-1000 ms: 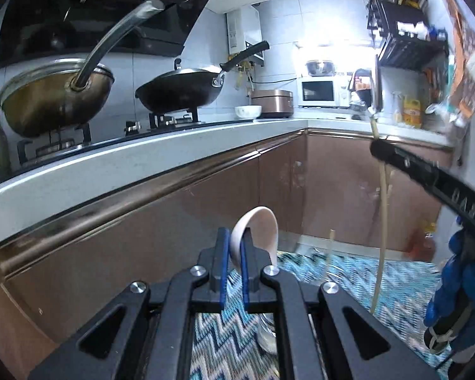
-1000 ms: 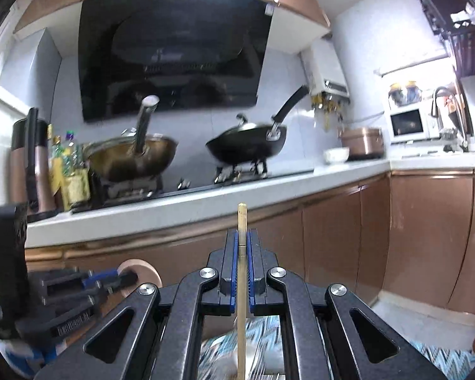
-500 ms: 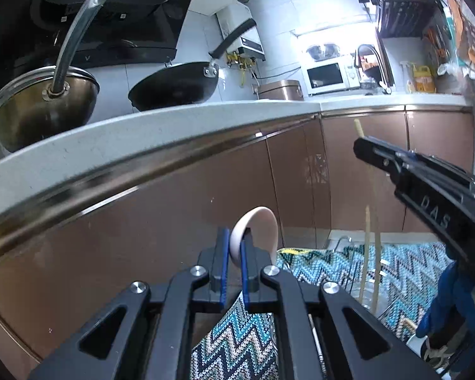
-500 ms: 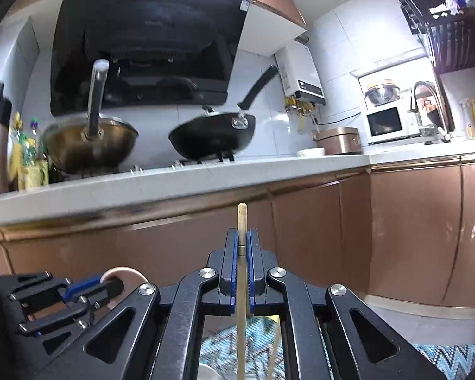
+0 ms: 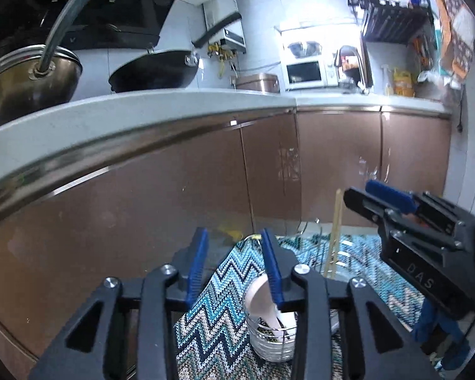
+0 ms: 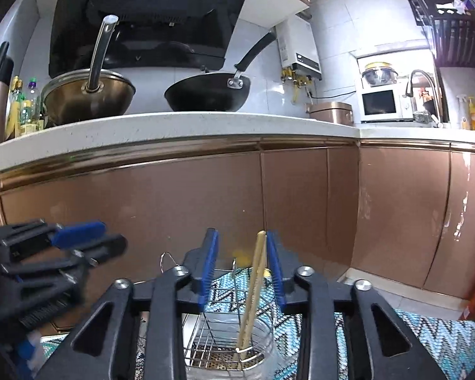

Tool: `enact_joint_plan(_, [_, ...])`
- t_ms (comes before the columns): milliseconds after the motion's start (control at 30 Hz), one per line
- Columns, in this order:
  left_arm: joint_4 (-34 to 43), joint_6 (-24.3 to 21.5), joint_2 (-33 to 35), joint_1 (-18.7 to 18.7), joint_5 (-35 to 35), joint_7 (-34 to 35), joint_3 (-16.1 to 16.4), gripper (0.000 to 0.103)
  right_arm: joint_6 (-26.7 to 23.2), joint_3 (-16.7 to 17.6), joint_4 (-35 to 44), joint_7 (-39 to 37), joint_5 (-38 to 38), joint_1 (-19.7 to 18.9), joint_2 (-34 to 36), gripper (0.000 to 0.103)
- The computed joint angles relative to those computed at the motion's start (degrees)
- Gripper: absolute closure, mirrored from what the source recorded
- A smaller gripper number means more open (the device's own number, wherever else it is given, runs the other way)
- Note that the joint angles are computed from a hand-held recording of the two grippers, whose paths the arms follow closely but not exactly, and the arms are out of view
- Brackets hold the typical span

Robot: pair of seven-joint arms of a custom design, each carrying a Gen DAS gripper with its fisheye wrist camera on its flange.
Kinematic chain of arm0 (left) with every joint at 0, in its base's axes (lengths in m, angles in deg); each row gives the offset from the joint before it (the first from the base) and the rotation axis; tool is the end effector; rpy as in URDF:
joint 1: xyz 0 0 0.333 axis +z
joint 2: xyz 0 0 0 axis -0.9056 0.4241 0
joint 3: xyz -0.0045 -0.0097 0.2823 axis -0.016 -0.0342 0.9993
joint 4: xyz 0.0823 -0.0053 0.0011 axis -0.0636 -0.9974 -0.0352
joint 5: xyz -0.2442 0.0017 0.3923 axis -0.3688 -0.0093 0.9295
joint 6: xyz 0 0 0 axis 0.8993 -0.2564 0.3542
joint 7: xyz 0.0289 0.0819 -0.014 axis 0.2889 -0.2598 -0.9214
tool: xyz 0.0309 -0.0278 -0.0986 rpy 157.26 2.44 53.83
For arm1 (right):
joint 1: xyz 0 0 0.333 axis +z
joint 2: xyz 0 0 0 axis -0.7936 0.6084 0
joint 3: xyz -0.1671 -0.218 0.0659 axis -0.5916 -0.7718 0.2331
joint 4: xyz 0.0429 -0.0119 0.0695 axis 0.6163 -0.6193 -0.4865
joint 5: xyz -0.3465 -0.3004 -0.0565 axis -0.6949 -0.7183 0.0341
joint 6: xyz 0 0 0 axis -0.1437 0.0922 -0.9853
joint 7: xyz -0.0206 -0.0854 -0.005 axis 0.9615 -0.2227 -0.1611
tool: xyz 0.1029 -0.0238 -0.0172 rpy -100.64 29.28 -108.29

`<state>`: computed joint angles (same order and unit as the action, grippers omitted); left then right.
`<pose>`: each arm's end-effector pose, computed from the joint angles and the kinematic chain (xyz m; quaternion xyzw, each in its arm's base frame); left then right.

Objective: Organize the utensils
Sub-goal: 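Lower the spoon into the holder with the left tool while the right tool releases the chopstick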

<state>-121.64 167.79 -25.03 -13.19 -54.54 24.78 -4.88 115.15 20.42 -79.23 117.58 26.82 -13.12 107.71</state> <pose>0.5393 -0.3781 0.6623 -0.5590 0.5960 -0.3618 0.4487 0.6434 0.4782 0.5970 -0.6360 0.4328 -0.3154 0.5557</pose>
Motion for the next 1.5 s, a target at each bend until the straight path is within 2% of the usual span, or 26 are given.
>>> enact_joint_plan(67, [-1.0,-0.4,-0.4,-3.8,-0.2,0.3,3.7,0.067,0.2,-1.5,-2.7,2.2,-1.5,1.1,-2.7,0.066])
enact_joint_plan(100, [-2.0,-0.6,-0.8,-7.1,-0.6,0.4,6.8,0.066,0.4,-2.5,-4.2,3.9,-3.1,1.9,-4.3,0.065])
enact_joint_plan(167, [-3.1,-1.2,-1.1,-11.5,-1.0,0.4,10.7,0.065,0.4,-3.2,-6.6,6.5,-6.4,2.6,-7.0,0.065])
enact_joint_plan(367, [-9.3,-2.5,-5.0,-25.4,-3.8,-0.3,23.1,0.065,-0.4,-0.9,-14.9,10.6,-14.3,2.1,-16.6,0.065])
enact_joint_plan(500, [-12.9,-3.7,-8.1,-32.3,-4.1,-0.7,28.9,0.064,-1.6,2.1,-21.1,10.9,-17.4,0.6,-23.4,0.065])
enact_joint_plan(600, [-14.5,-4.9,-10.1,-35.7,-3.1,-1.8,31.7,0.060,-2.2,4.2,-24.4,12.1,-19.9,-0.8,-27.1,0.064])
enact_joint_plan(700, [-16.8,-5.9,-13.1,-39.2,-2.0,-3.2,34.6,0.057,-3.1,6.5,-27.3,14.9,-23.7,-2.2,-31.0,0.058])
enact_joint_plan(833, [-19.0,-6.9,-16.4,-42.6,0.4,-5.5,36.9,0.054,-4.7,10.0,-30.5,21.1,-31.1,-4.6,-35.7,0.046])
enact_joint_plan(1000, [-21.4,-7.4,-20.2,-45.2,1.7,-7.2,38.5,0.052,-7.0,14.2,-35.0,22.4,-33.0,-7.6,-41.4,0.038])
enact_joint_plan(1067, [-21.8,-7.4,-21.1,-45.5,1.8,-7.6,38.5,0.051,-8.3,16.1,-36.9,23.5,-34.3,-9.0,-43.8,0.033])
enact_joint_plan(1233, [-23.2,-6.7,-23.7,-46.0,1.5,-8.5,38.7,0.049,-11.7,20.8,-41.5,27.7,-38.0,-13.0,-49.9,0.012])
enact_joint_plan(1400, [-24.1,-5.8,-25.9,-45.8,0.9,-8.8,38.2,0.049,-12.6,24.3,-45.9,30.8,-39.5,-16.9,-56.0,0.005])
enact_joint_plan(1500, [-25.0,-5.6,-26.5,-46.5,-0.6,-8.8,38.5,0.049,-11.1,25.5,-47.6,31.8,-39.2,-19.0,-58.3,0.000])
